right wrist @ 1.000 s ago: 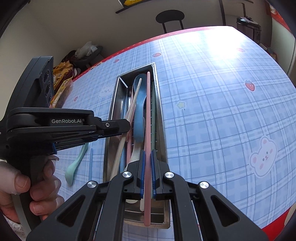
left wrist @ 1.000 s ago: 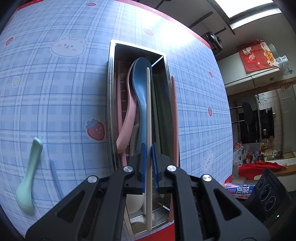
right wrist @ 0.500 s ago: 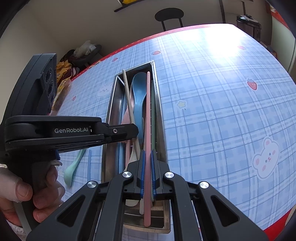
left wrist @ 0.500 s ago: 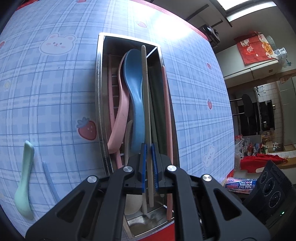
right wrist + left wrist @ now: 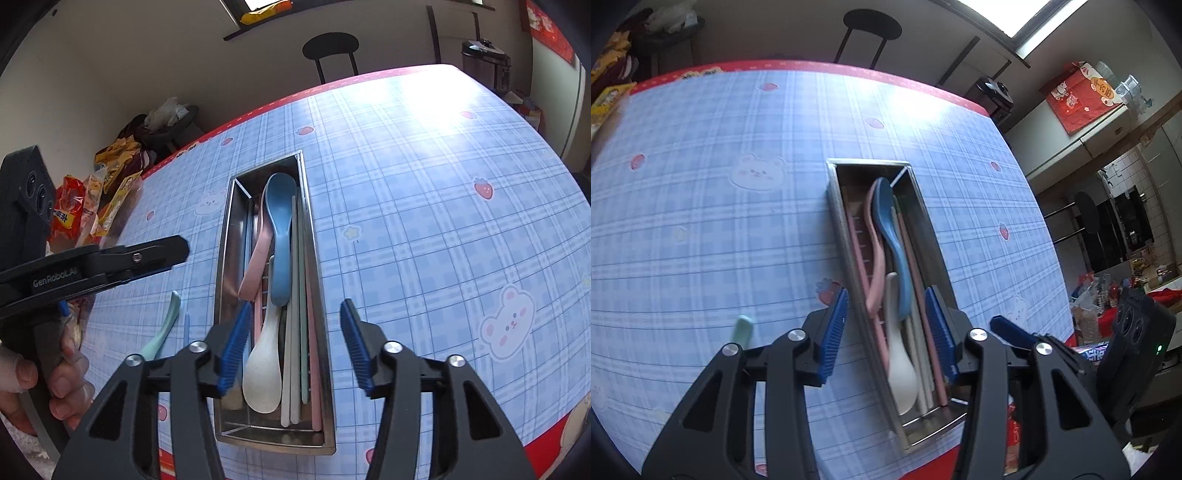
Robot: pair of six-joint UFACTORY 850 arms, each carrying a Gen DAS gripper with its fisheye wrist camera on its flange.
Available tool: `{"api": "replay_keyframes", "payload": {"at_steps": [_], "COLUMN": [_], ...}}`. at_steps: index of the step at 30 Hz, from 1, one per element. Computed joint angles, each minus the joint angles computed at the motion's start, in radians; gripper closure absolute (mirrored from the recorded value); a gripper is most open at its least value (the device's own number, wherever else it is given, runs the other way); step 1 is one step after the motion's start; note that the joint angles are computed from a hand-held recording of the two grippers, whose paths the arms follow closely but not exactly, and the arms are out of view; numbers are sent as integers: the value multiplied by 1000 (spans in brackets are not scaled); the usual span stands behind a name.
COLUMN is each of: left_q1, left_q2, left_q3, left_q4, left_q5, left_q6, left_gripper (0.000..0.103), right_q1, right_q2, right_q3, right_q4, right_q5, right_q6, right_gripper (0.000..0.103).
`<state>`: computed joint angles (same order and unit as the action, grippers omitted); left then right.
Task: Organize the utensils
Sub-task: 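Lift both grippers and move them toward the green spoon and blue stick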
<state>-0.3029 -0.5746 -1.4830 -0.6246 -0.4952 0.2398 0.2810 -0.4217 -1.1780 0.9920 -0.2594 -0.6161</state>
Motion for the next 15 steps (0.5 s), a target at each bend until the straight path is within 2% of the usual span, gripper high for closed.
{"api": "replay_keyframes", "payload": {"at_steps": [2,5,6,7,8,11,12,15], "left_q1": [16,43,50,58,66,85,90,97], "left_q2": [51,124,148,171,194,246,261,310], "left_q3": [60,147,176,203,228,282,298,354], "left_q4": [0,-5,8,10,12,71,84,153], "left_q5": [38,84,100,113,123,135,139,182], "left_q6": [24,52,47,53,59,18,9,-46], "left_gripper": [47,41,36,23,18,16,9,7], "right_q1": [-1,3,5,6,8,13,18,40], "right_q2": [15,39,46,53,60,86,92,104], "right_q3": [10,30,35,40,45,70,75,83], "right_q4": [5,10,1,-16,-26,-18,-53,-176], "right_q5": [1,14,17,16,15,17,22,34], "right_q6": [-6,-9,-3,11,22,15,49,167], "right_gripper": [35,23,20,13,7,6,6,6]}}
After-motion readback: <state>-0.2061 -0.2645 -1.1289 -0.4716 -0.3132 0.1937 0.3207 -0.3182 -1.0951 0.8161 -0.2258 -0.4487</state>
